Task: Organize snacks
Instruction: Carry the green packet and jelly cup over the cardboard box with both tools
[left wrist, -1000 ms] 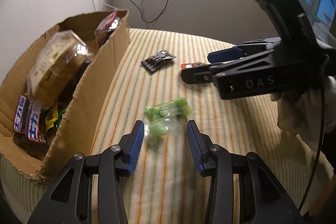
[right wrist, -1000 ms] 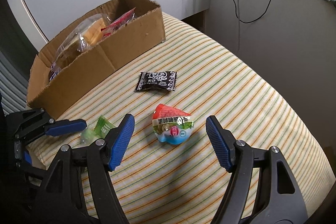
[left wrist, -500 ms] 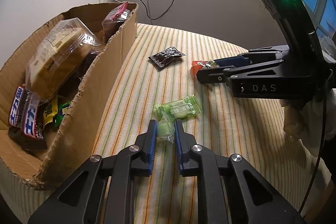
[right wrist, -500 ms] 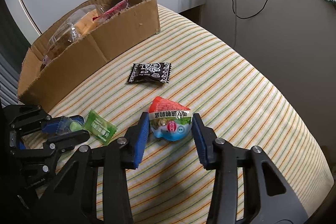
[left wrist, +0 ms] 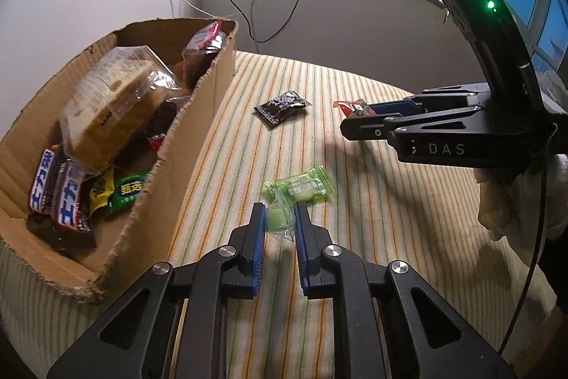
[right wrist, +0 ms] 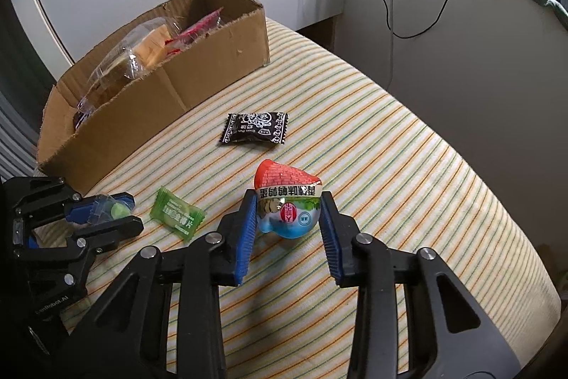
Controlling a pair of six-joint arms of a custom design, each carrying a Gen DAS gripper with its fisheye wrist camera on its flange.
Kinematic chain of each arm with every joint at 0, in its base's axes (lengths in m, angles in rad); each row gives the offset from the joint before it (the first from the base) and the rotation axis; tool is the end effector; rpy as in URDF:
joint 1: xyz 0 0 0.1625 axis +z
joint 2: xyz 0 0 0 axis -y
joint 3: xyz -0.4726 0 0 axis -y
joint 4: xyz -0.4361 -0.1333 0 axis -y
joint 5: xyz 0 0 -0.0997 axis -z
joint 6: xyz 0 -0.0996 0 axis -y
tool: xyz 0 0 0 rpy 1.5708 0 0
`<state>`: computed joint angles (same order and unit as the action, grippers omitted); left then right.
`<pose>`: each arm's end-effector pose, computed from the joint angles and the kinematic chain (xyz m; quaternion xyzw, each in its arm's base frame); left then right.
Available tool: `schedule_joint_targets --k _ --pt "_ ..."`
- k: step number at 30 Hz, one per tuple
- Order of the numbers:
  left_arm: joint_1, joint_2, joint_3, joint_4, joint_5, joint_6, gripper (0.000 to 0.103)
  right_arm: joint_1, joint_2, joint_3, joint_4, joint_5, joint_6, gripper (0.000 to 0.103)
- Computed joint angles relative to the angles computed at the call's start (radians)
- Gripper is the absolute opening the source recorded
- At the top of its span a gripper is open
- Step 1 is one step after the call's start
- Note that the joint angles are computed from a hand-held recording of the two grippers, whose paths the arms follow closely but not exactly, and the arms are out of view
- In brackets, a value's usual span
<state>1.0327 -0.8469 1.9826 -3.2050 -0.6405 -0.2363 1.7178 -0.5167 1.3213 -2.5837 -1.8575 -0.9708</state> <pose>-0.1310 -0.6355 0.1165 0.0208 0.8729 -0.3683 0.3193 0.2257 -0.8062 0.0089 0.5094 -0.8425 0.0374 0.1714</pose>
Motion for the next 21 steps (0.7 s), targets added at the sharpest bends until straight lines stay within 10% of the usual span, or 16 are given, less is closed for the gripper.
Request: schedule_joint_targets --k 21 --pt "-0.044 -0.096 0.098 -0.144 0.022 0.063 0.015 0.067 -0.019 0.015 -0.057 0.038 -0.011 0.033"
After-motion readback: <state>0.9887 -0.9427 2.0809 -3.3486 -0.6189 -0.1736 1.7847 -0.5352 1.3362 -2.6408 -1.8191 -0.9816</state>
